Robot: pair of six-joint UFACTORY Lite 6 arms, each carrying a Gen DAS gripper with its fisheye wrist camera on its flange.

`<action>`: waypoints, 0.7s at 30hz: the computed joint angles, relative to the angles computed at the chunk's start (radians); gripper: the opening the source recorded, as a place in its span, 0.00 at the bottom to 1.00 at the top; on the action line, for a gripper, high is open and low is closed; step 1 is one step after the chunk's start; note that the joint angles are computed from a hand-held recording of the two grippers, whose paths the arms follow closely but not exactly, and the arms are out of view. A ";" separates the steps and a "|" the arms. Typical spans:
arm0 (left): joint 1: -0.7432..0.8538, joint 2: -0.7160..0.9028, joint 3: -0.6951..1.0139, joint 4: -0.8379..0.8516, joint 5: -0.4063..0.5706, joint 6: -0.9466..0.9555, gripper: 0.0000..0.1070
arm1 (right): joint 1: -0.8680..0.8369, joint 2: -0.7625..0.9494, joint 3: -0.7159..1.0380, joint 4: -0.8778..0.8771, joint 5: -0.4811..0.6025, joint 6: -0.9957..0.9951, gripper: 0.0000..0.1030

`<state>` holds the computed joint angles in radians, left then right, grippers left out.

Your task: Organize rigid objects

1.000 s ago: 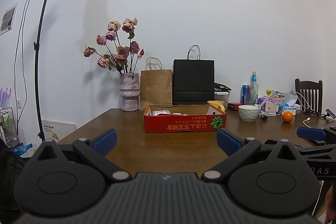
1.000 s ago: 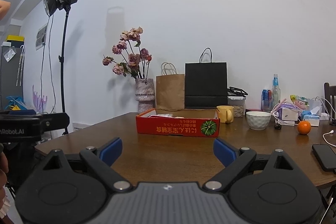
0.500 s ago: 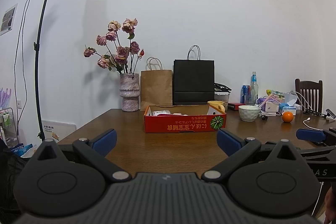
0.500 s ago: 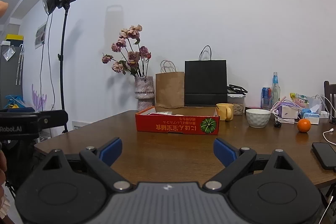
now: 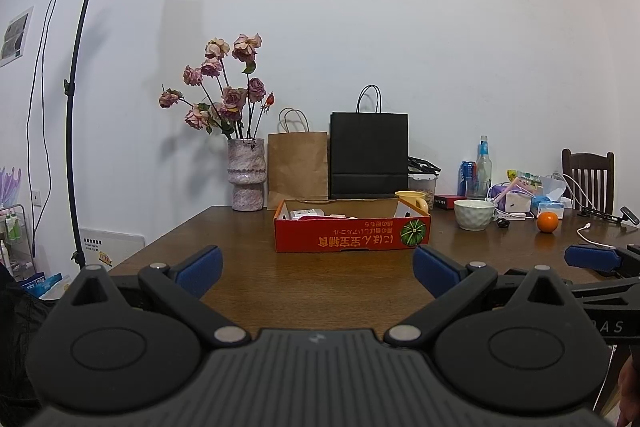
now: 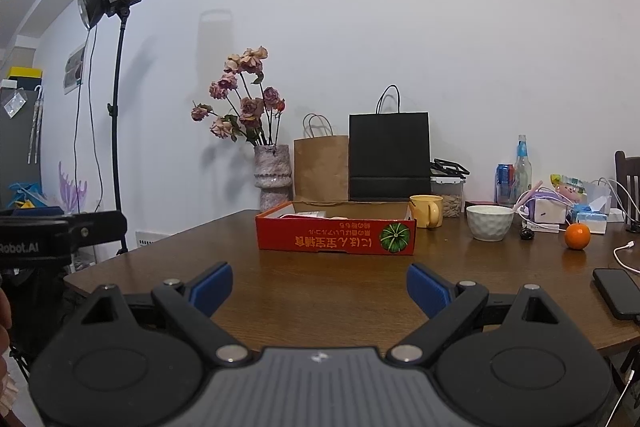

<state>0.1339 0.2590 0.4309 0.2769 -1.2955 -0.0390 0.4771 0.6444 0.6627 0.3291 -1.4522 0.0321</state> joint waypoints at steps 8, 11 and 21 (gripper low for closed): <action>-0.005 0.002 0.001 -0.004 0.002 0.000 0.96 | 0.000 0.000 0.000 0.000 0.001 0.001 0.91; -0.003 0.003 0.002 -0.003 0.001 0.001 0.96 | 0.009 0.002 0.002 0.010 0.001 0.001 0.91; 0.006 0.007 0.009 0.014 0.019 -0.003 0.96 | 0.014 0.009 0.008 0.016 0.003 0.002 0.91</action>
<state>0.1403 0.2664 0.4402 0.2909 -1.2768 -0.0419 0.4909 0.6539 0.6705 0.3452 -1.4488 0.0341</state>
